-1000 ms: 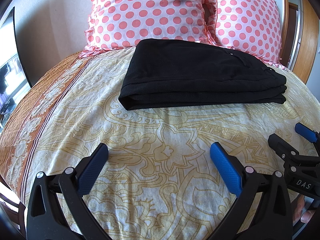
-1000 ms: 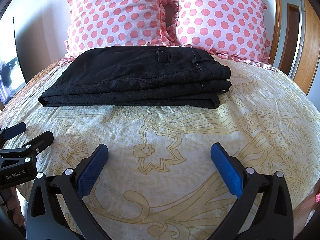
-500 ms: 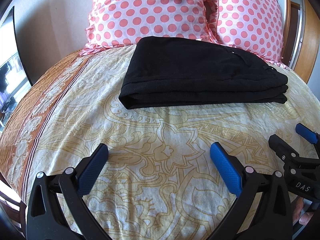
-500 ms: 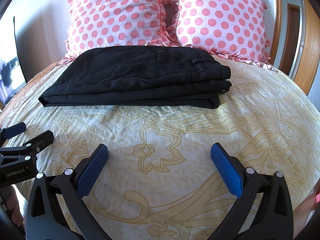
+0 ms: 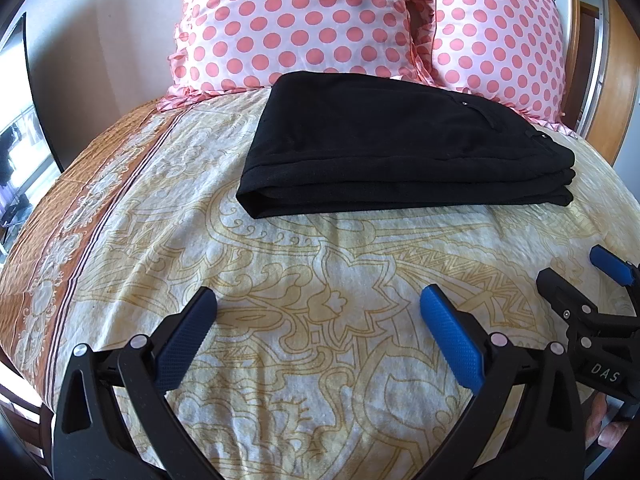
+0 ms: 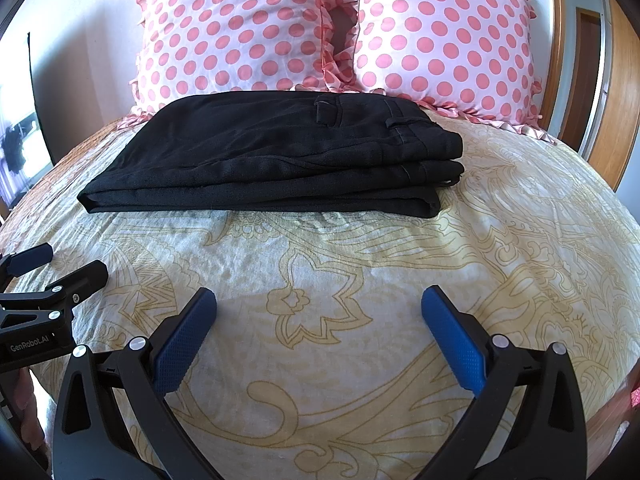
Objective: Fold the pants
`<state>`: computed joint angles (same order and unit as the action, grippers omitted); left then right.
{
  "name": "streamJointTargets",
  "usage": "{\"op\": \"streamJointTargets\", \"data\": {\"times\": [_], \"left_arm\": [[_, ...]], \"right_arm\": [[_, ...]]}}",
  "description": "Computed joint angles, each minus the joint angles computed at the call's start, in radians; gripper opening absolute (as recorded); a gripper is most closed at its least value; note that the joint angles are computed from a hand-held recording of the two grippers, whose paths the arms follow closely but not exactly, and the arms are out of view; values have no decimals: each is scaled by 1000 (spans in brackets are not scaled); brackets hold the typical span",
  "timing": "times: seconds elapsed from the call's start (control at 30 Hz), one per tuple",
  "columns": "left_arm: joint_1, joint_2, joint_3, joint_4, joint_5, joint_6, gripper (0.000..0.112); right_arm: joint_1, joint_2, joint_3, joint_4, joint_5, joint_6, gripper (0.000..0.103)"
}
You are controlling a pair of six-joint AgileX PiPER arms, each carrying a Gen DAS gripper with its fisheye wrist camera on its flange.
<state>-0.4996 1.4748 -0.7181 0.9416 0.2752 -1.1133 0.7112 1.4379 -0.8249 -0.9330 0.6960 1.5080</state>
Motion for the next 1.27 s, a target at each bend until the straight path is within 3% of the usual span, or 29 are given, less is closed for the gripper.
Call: {"op": "streamJointTargets", "data": {"times": [0.33, 0.63, 1.03, 1.27], "left_arm": [[-6, -3, 6, -10, -1, 9, 101], [-2, 0, -15, -121, 19, 120, 101], [-4, 0, -17, -119, 26, 114, 101], [-5, -7, 6, -28, 4, 26, 101]], "right_arm": [[2, 3, -3, -1, 3, 3, 102], [6, 5, -5, -4, 7, 10, 102], [5, 5, -4, -3, 7, 10, 102], [5, 5, -3, -3, 6, 9, 102]]}}
